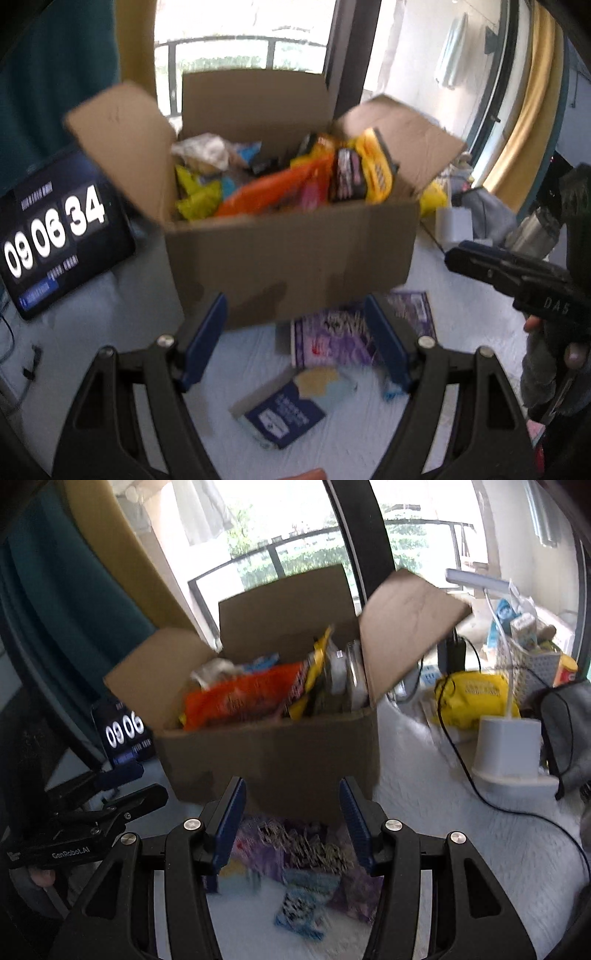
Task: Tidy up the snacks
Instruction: 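Withdraw both grippers from the box toward the remaining snacks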
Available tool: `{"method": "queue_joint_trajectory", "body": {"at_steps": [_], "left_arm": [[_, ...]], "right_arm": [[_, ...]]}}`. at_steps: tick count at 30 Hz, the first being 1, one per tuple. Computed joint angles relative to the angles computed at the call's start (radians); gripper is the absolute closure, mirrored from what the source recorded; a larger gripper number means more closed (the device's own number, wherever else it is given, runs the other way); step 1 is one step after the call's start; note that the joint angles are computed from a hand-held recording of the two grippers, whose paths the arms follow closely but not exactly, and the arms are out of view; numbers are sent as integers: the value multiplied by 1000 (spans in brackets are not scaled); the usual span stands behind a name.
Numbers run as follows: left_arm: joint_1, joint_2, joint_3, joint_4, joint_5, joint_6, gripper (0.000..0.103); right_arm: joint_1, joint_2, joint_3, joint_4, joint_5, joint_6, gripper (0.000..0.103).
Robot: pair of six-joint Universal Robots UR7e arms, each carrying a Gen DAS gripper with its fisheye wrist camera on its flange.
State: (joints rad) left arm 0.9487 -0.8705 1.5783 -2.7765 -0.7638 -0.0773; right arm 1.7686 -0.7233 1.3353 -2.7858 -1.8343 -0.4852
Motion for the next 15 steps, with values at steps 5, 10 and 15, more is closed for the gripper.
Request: {"method": "queue_joint_trajectory", "body": {"at_steps": [5,10,15], "left_arm": [[16,-2,35,17,-46,-41,26],[27,4,70,65,-45,-52,26],[53,-4,108,74,-116,-49,26]], "right_arm": [[-19,-4,37,47,-16,30,48],[-32,8,74,51,-53,34,48],[-41,22,82,73,-86,34,48]]}}
